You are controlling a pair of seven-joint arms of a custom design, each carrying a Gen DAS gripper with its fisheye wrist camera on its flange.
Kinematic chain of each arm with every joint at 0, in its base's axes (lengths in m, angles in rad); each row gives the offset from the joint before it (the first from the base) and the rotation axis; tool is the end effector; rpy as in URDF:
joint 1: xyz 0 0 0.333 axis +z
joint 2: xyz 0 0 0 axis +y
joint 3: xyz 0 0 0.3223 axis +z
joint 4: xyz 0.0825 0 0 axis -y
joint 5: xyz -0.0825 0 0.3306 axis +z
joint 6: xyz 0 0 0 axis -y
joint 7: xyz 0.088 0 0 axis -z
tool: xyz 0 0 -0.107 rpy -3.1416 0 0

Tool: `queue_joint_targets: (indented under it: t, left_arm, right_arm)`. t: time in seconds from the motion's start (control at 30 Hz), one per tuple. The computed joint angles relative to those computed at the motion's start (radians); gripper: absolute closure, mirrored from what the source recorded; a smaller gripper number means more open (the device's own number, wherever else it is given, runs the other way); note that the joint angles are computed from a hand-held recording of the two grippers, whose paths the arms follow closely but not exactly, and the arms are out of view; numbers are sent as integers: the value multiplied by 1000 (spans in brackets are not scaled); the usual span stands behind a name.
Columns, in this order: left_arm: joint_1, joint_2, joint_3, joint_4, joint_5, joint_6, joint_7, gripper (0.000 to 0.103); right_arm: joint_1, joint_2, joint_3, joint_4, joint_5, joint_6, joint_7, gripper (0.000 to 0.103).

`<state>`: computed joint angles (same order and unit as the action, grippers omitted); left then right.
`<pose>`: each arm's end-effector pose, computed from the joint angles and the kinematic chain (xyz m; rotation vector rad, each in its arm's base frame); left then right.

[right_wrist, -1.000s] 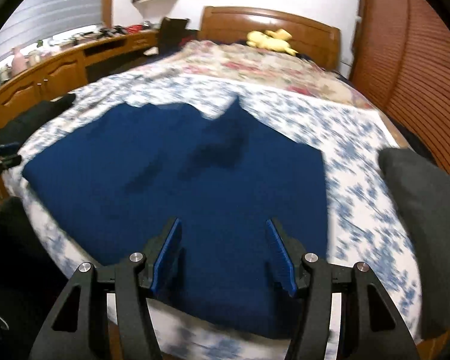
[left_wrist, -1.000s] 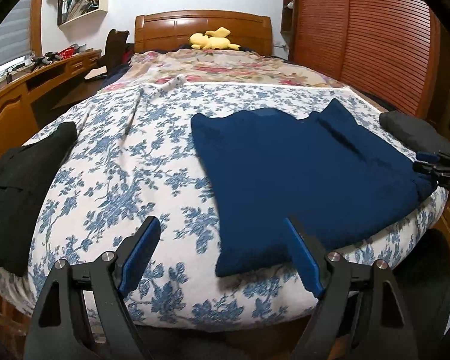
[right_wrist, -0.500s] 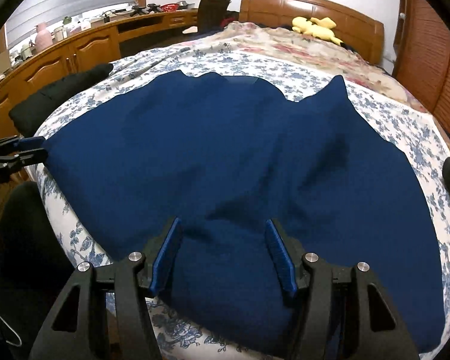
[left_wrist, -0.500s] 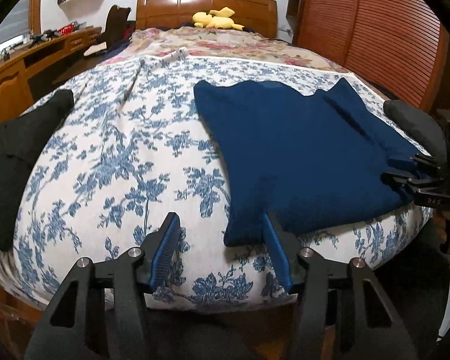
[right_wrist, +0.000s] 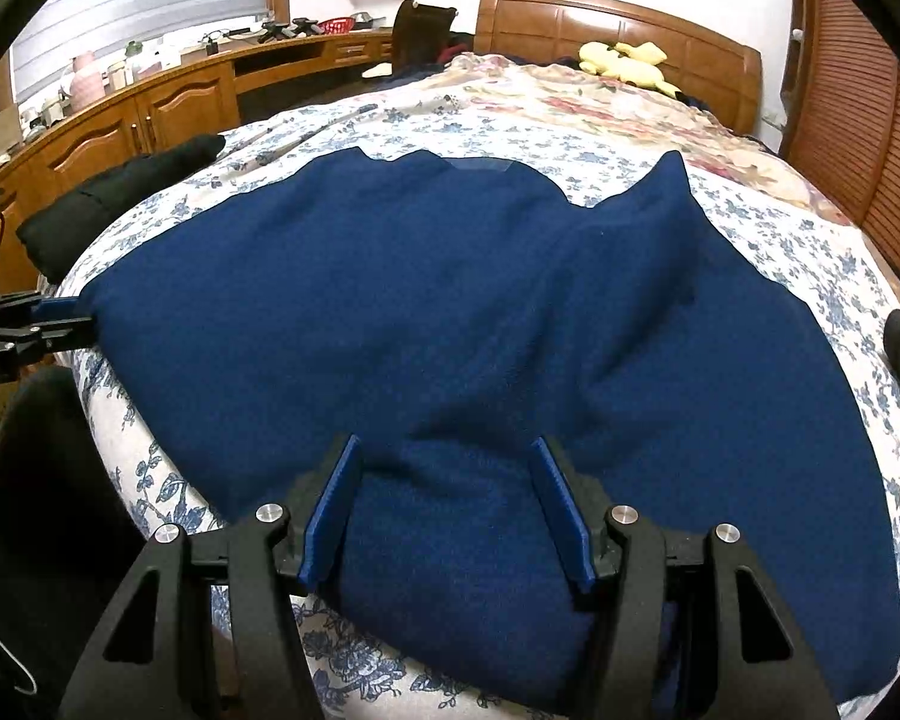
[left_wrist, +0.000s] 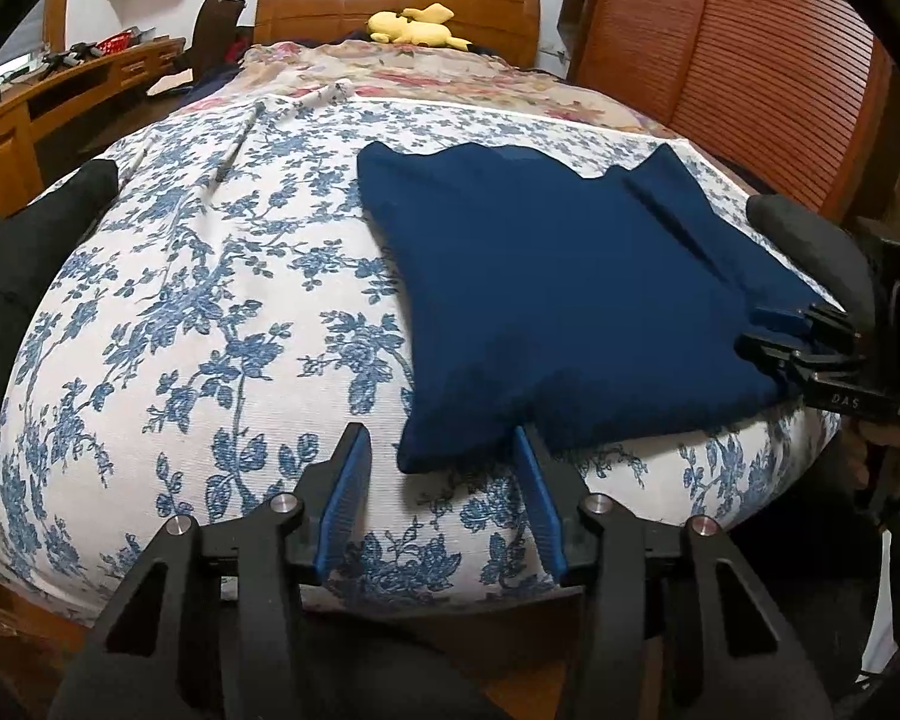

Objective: Fold large clothes

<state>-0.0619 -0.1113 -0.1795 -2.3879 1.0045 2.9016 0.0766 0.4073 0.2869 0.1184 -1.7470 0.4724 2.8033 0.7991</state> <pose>0.4414 -0.1628 0.4525 -2.0718 1.4759 -0.7810 0.5673 0.2931 0.5250 -2.2315 0.7854 -0.4707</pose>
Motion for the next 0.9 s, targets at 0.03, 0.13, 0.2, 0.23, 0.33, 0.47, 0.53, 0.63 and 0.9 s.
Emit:
queue_joint_targets:
  t: [0.03,0.13,0.2,0.23,0.33,0.47,0.53,0.63,0.9]
  left_arm:
    - [0,3,0,3,1,2,1,56]
    - [-1,8,1,7,-7,5,7,59]
    - [-4,10,0,14,-16,-2,16,60]
    - [-5,9,0,14,-17,-3,17,60]
    - [-3,12,-1,23,-5,3,14,78]
    - [-8,11,-4,60,2,0,31,91]
    - [-13,7,-10,94,8,-28,49,92]
    - [-22,18,-24,178,52,-65,62,93]
    - [-127,251,-34,598,1,-149,290,94]
  right_arm:
    - [-3,0,4,-3,9,3,-5,42]
    - [-11,-1,10,-5,28,3,-22,42]
    - [-16,-2,15,-7,42,5,-37,42]
    - [-17,-2,16,-9,47,6,-44,42]
    - [-19,-3,17,-10,58,8,-55,42]
    - [-24,-10,23,-16,82,15,-75,42]
    - [-28,-34,28,-48,113,60,-88,42]
    - [-47,-81,34,-96,159,86,-132,42]
    - [-102,-165,-17,-179,199,126,-189,42]
